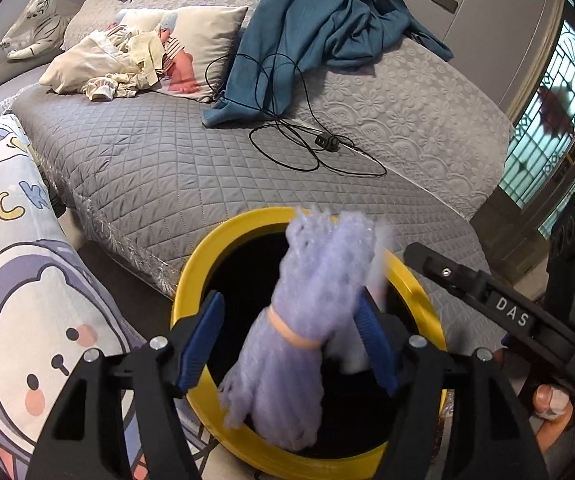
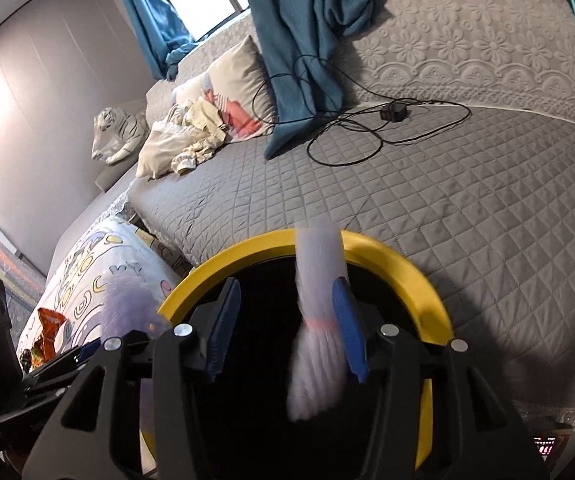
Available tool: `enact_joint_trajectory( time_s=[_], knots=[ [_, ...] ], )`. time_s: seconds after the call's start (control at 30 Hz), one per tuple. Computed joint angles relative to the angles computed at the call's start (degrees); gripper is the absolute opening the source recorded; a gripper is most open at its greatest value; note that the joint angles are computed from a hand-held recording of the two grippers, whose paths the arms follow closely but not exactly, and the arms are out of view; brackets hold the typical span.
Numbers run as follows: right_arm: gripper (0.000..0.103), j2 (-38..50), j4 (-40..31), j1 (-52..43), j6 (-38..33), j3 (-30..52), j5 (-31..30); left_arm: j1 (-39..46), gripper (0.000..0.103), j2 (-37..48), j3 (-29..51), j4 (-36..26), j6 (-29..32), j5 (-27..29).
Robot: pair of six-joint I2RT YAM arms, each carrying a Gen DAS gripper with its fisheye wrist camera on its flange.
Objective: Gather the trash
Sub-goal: 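Carry both purple foam nets to the yellow bin and open both grippers, then move both tools back over the trash pile on the bed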
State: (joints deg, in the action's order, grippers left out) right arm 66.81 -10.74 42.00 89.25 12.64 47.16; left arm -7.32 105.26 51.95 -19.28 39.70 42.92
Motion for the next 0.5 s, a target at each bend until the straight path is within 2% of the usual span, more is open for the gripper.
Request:
enact_joint_trajectory(
  time_s=[0.23,0.5],
  knots=[
    [0.045,-4.3,-8.0,1.7,3.2,1.3,2.5,1.3,0.063,-0.8,0.6,-1.4,0.7,1.2],
    [0.046,-3.6,-15.0,4.5,5.2,6.0,5.6,4.1,0.063,-2.5,1.9,-4.2,1.4,3.5]
  ],
)
